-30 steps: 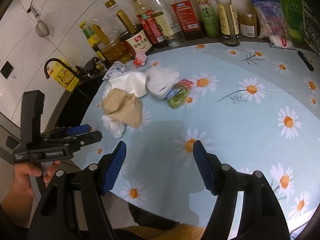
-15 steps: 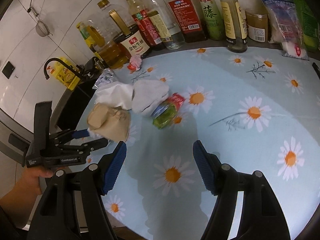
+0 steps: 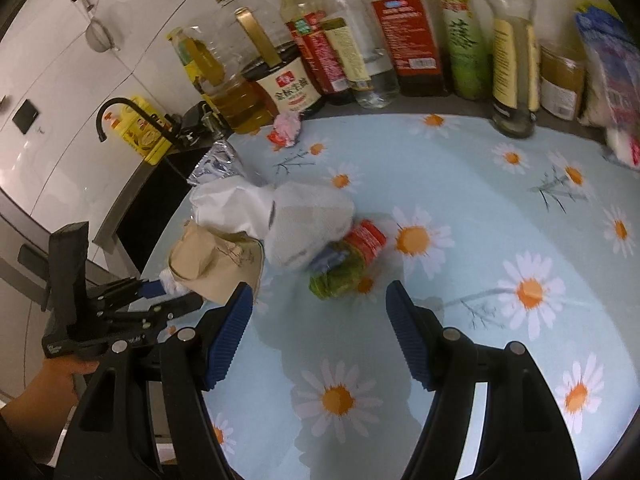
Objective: Collect trash
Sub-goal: 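Grasp the plastic-wrapped white bundle with the left tool while the right tool grasps the grey knit cloth, then lower the bundle into the bin with the left tool while the right tool drops the grey cloth in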
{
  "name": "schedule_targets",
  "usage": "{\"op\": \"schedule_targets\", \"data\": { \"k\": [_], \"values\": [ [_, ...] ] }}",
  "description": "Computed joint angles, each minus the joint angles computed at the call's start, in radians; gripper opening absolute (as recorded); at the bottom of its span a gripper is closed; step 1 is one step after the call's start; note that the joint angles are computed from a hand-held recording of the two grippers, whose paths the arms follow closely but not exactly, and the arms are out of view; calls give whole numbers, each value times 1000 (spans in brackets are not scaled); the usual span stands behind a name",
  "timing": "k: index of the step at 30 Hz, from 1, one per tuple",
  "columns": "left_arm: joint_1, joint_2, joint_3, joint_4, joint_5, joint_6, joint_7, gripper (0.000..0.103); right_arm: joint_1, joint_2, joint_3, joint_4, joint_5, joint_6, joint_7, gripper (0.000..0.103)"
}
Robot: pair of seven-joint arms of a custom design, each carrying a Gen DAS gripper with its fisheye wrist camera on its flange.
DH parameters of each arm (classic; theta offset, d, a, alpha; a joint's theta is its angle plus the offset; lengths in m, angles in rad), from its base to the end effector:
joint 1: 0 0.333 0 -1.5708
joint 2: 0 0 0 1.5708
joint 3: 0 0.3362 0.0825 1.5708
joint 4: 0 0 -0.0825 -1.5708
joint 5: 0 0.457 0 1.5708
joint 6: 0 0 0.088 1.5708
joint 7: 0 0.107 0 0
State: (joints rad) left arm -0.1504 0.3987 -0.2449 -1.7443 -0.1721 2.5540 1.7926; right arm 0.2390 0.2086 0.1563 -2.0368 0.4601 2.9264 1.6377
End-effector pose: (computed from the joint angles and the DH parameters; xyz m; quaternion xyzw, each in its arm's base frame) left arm 0.7075 -0.2729 0.3773 -0.5149 0.8253 -0.2259 0.0520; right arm 0.6493 0.2360 0.3917 -0.6274 0.6954 -0.0556 0.3459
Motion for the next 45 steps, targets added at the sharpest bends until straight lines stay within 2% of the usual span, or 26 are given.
{"op": "schedule_targets", "data": {
  "k": [3, 8, 11, 13, 18, 19, 22, 23, 26, 30, 38, 41, 45],
  "values": [
    [-7, -20, 12, -22, 18, 13, -29, 52, -18, 28, 19, 43, 27, -25, -56, 69],
    [9, -74, -2, -84, -18, 44, -20, 52, -21, 75, 17, 116, 11, -66, -86, 69],
    [7, -119, 4, -130, -17, 62, -29, 52, -58, 106, 57, 162, 81, -66, -182, 69],
    [12, -146, 4, -158, -36, 73, -30, 52, -24, 146, 12, 222, 3, -103, -135, 69],
    [23, -202, 11, -219, -86, 87, -44, 52, -29, 223, 5, 316, -45, -164, -127, 69],
    [26, -209, 12, -228, -103, 86, -47, 52, -14, 242, -15, 340, -80, -187, -100, 69],
    [28, -231, 23, -259, -113, 94, -66, 52, -7, 269, -26, 367, -121, -213, -76, 65],
    [33, -237, 23, -268, -129, 90, -61, 52, 2, 279, -36, 379, -144, -225, -60, 57],
    [40, -244, 28, -283, -152, 81, -52, 52, 22, 294, -55, 390, -197, -229, -13, 43],
    [47, -257, 29, -302, -185, 86, -24, 52, 53, 294, -85, 393, -277, -231, 60, 32],
    [72, -270, 28, -307, -298, 83, 119, 52, 124, 238, -161, 361, -465, -194, 271, 28],
    [83, -267, 30, -293, -348, 55, 187, 52, 178, 191, -211, 325, -581, -183, 399, 28],
    [97, -263, 30, -282, -415, 21, 295, 52, 209, 132, -226, 277, -704, -172, 540, 28]
  ]
}}
